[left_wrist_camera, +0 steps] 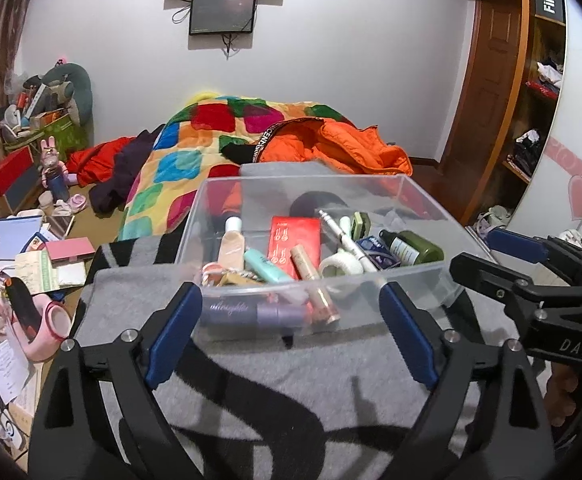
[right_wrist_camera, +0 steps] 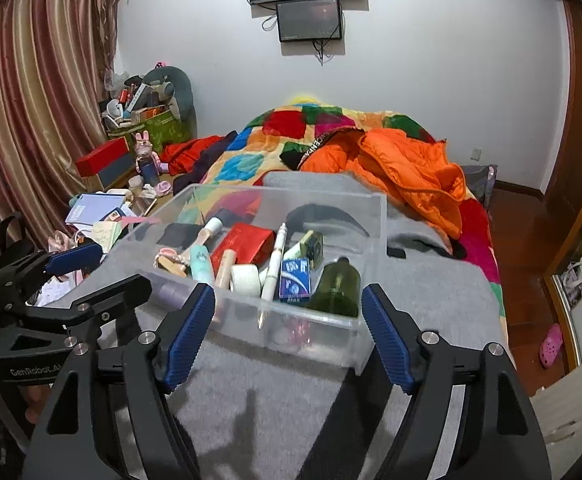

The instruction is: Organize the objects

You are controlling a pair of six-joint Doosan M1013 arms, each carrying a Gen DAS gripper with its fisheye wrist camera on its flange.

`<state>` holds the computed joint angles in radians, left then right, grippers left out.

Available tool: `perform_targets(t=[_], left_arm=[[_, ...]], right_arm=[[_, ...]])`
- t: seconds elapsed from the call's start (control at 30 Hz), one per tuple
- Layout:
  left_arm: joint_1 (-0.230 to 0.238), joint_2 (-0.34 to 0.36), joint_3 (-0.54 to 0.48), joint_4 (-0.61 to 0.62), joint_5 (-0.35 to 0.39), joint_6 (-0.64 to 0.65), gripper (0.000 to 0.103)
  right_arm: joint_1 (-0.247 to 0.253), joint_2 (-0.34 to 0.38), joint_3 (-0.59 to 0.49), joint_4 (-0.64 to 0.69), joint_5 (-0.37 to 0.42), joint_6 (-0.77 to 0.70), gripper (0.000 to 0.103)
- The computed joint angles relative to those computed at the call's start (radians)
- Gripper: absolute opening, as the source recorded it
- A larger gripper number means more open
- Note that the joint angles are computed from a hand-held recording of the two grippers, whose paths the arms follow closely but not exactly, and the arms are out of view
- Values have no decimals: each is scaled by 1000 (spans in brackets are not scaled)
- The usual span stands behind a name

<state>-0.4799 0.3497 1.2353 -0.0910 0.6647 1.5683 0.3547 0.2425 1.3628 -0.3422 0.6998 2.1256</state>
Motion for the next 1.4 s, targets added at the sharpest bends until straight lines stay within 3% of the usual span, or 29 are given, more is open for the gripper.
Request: perform_targets(t=[0.53,1.4], left_arm=[[-1,-29,41,22,-23,-27,93],[-3,-37,46,23,-23,-29,94]], right_arm=[[9,-12,19,-11,2,12,80],[16,-12,22,15,2,3,81]])
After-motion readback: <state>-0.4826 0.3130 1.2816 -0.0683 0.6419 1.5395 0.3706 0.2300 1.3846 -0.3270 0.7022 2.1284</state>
